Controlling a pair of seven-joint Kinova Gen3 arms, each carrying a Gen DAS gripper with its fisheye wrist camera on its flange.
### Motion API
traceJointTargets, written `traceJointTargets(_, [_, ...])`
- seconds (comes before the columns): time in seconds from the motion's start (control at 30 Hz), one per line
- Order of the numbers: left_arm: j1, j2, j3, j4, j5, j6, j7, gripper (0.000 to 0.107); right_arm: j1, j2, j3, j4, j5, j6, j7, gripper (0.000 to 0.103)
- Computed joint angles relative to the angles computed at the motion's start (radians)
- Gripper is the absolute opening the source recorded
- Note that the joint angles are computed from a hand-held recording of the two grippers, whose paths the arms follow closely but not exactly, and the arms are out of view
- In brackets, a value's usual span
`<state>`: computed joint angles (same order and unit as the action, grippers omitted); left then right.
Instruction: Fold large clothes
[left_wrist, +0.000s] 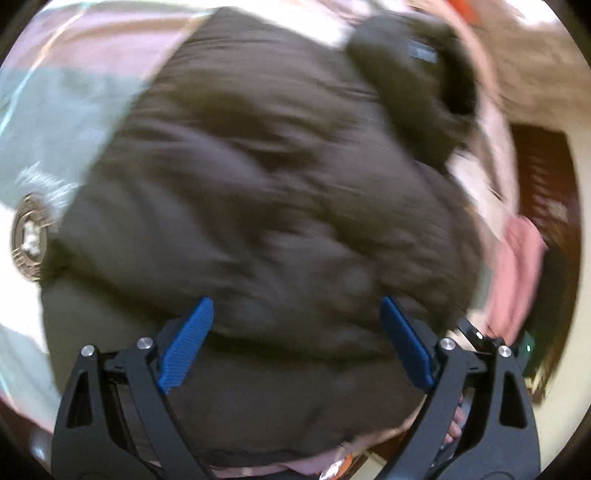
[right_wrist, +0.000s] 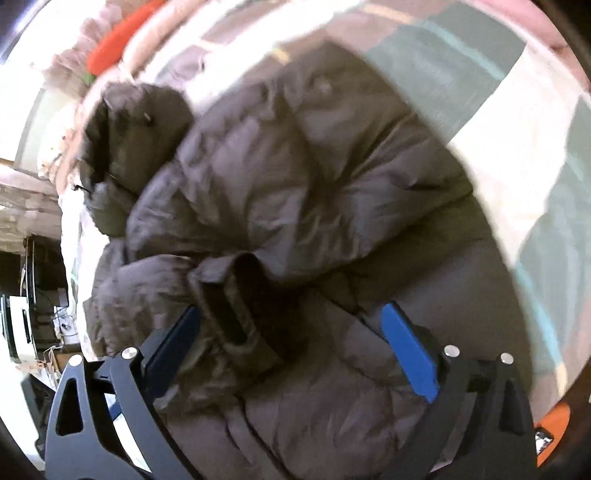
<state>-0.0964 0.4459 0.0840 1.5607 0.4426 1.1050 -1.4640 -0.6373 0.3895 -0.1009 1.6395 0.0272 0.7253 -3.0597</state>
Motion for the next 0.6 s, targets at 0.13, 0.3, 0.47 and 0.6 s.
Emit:
traceJointTargets(0.13, [-0.002,0.033,-0.034,-0.010,-0.038,-0.011,0.075,0.093,0.083,0.128,-0.070,-0.054,-0.115,-0.027,0.147,0.098])
traceJointTargets(0.3, [0.008,0.040,-0.033,0.003,-0.085,-0.020,0.118,0.093,-0.053,0.085,0.082,-0.119,-0.129,-0.012,0.281,0.027])
traceJointTargets(0.47, [0.043,0.027,-0.029,0.031,-0.120,-0.052,0.161,0.095,-0.082,0.011,0.143,-0.168,-0.165,-0.062,0.415,0.003])
traceJointTargets(0.6, [0.031,0.025,-0.023,0.044,-0.111,-0.062,0.158,0.096,-0.059,0.088,0.105,-0.332,-0.074,0.098,0.437,0.051])
